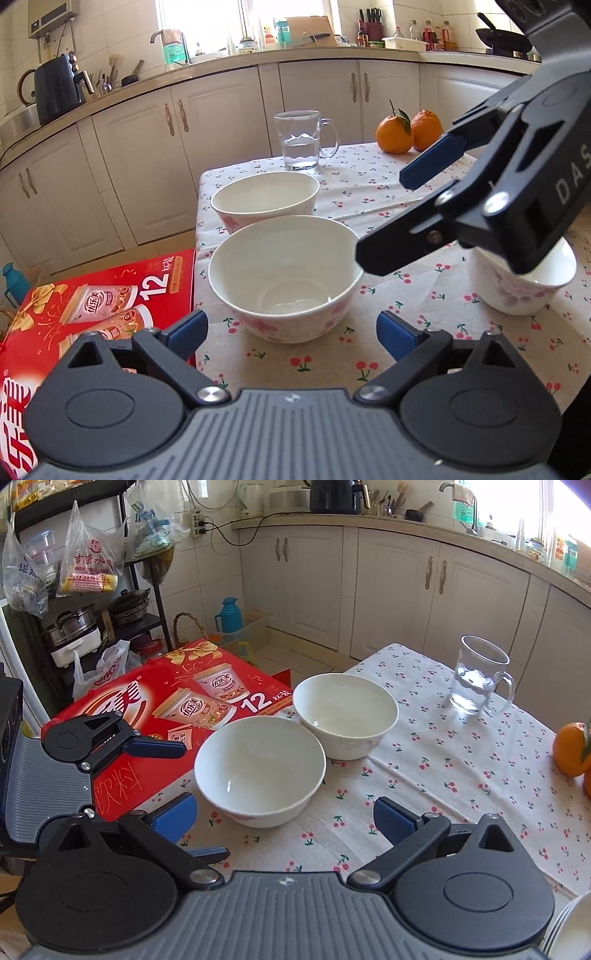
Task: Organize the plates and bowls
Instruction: 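Open the right gripper to release the bowl, then grasp the rim of a second white bowl with the right gripper, then carry the second bowl with the right gripper and lower it into the first bowl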
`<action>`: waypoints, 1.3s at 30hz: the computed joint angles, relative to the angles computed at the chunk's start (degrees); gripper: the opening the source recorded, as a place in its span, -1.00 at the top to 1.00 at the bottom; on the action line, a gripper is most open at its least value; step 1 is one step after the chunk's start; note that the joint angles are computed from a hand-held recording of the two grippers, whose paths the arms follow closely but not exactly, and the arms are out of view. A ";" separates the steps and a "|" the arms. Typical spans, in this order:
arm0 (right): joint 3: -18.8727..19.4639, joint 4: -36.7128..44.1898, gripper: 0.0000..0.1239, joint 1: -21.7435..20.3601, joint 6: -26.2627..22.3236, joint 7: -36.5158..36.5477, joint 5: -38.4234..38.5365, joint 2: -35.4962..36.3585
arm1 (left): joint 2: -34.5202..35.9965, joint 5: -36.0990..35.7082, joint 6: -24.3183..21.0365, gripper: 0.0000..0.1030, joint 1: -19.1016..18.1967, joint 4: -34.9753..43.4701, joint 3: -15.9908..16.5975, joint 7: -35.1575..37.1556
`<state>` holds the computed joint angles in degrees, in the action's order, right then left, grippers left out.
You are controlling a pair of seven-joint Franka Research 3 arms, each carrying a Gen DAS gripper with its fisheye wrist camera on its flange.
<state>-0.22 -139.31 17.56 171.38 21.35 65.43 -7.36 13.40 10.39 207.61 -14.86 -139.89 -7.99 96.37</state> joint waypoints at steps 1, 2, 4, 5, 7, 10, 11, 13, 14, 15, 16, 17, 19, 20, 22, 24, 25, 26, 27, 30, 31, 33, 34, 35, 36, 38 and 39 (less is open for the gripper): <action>-0.05 1.05 -0.66 -0.13 -0.68 0.54 -0.51 1.03 | 0.50 0.08 -0.01 -0.90 0.09 0.56 -0.04 -0.16; -0.08 2.06 -0.66 -0.32 -1.38 0.62 -0.58 2.01 | 1.04 -0.44 -0.31 -0.89 -0.27 1.23 0.18 0.14; 0.25 3.94 -0.66 -0.97 -2.46 1.06 -0.93 3.96 | 1.89 -0.68 -0.20 -0.89 -0.58 2.06 0.48 0.52; 0.52 4.70 -0.64 -1.35 -2.90 1.26 -1.20 4.78 | 2.23 -1.18 -0.35 -0.89 -0.94 2.44 0.73 0.80; 1.13 5.96 -0.62 -2.13 -3.59 2.34 -2.16 6.31 | 2.68 -0.82 0.14 -0.88 -0.76 2.68 0.74 0.69; 1.84 7.57 -0.50 -3.25 -4.97 3.29 -3.05 7.94 | 3.18 0.57 0.07 -0.84 0.01 3.29 0.39 -0.24; 2.02 8.03 -0.45 -3.64 -5.49 3.87 -3.44 8.41 | 3.29 1.65 0.18 -0.84 0.64 3.38 0.04 -0.93; 2.32 9.03 -0.41 -4.41 -6.38 4.77 -3.93 9.42 | 3.45 3.91 0.35 -0.83 1.80 3.53 -0.53 -2.28; 2.49 9.46 -0.38 -4.78 -6.81 4.65 -3.73 9.83 | 3.52 4.38 0.44 -0.81 1.94 3.59 -0.53 -2.59; 2.65 9.86 -0.35 -5.11 -7.16 4.72 -3.73 10.22 | 3.55 5.14 0.31 -0.76 2.29 3.69 -0.68 -3.13; 2.79 10.19 -0.35 -5.37 -7.37 5.20 -4.06 10.58 | 3.61 6.26 -0.06 -0.71 2.89 3.90 -0.99 -3.94; 2.92 10.54 -0.32 -5.65 -7.66 5.50 -4.19 10.92 | 3.82 7.93 -0.43 -0.70 3.88 4.29 -1.53 -5.16; 3.20 11.26 -0.24 -6.13 -8.40 5.80 -4.09 11.60 | 3.98 9.25 -0.29 -0.69 4.27 4.38 -1.52 -6.05; 3.32 11.49 -0.20 -6.36 -8.61 5.89 -4.06 11.83 | 4.01 9.64 -0.22 -0.69 4.30 4.44 -1.44 -6.30; 3.48 11.81 -0.15 -6.66 -8.82 6.75 -4.87 12.21 | 4.05 10.77 -0.16 -0.66 4.70 4.51 -1.54 -7.05; 3.65 12.03 -0.08 -7.01 -9.49 6.70 -4.93 12.31 | 4.02 11.11 -0.25 -0.66 4.64 4.58 -1.39 -7.42; 3.71 12.03 -0.08 -7.10 -9.52 6.74 -5.05 12.33 | 3.98 11.28 -0.32 -0.66 4.60 4.61 -1.31 -7.49; 3.79 12.03 -0.08 -7.17 -9.53 6.66 -5.04 12.32 | 4.05 11.55 -0.54 -0.66 4.72 4.82 -1.35 -7.79; 3.84 12.02 -0.08 -7.26 -9.61 6.55 -4.83 12.29 | 3.99 11.76 -0.74 -0.66 4.75 4.87 -1.35 -7.97; 3.90 11.92 -0.08 -7.40 -9.81 6.24 -4.53 12.13 | 3.73 11.81 -1.56 -0.66 4.43 5.02 -1.11 -7.96; 3.92 11.88 -0.08 -7.38 -9.76 6.20 -4.44 12.07 | 3.54 11.49 -1.83 -0.66 4.12 4.96 -0.94 -7.77; 3.96 11.64 -0.08 -7.34 -9.66 5.91 -4.13 11.79 | 3.16 11.13 -2.03 -0.66 3.80 4.78 -0.83 -7.59; 4.00 11.43 -0.08 -7.28 -9.38 5.60 -3.69 11.56 | 2.86 11.24 -2.15 -0.66 3.83 4.64 -0.90 -7.61; 4.02 11.16 -0.08 -7.18 -9.07 5.47 -3.40 11.28 | 2.44 11.29 -2.37 -0.66 3.78 4.42 -0.94 -7.56; 4.00 10.74 -0.08 -7.07 -8.86 5.36 -3.20 10.82 | 1.86 11.09 -2.50 -0.66 3.54 4.00 -0.87 -7.32; 3.84 9.72 -0.08 -6.96 -8.87 3.83 -1.81 9.61 | 0.72 11.39 -2.27 -0.66 3.65 2.95 -1.20 -7.46; 3.67 9.15 -0.08 -6.86 -9.02 3.37 -1.17 8.90 | 0.22 11.84 -2.40 -0.66 3.94 2.59 -1.53 -7.91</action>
<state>3.45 -130.16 10.70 162.37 24.73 64.26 1.54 13.62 22.23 205.22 -10.93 -137.30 -9.52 88.46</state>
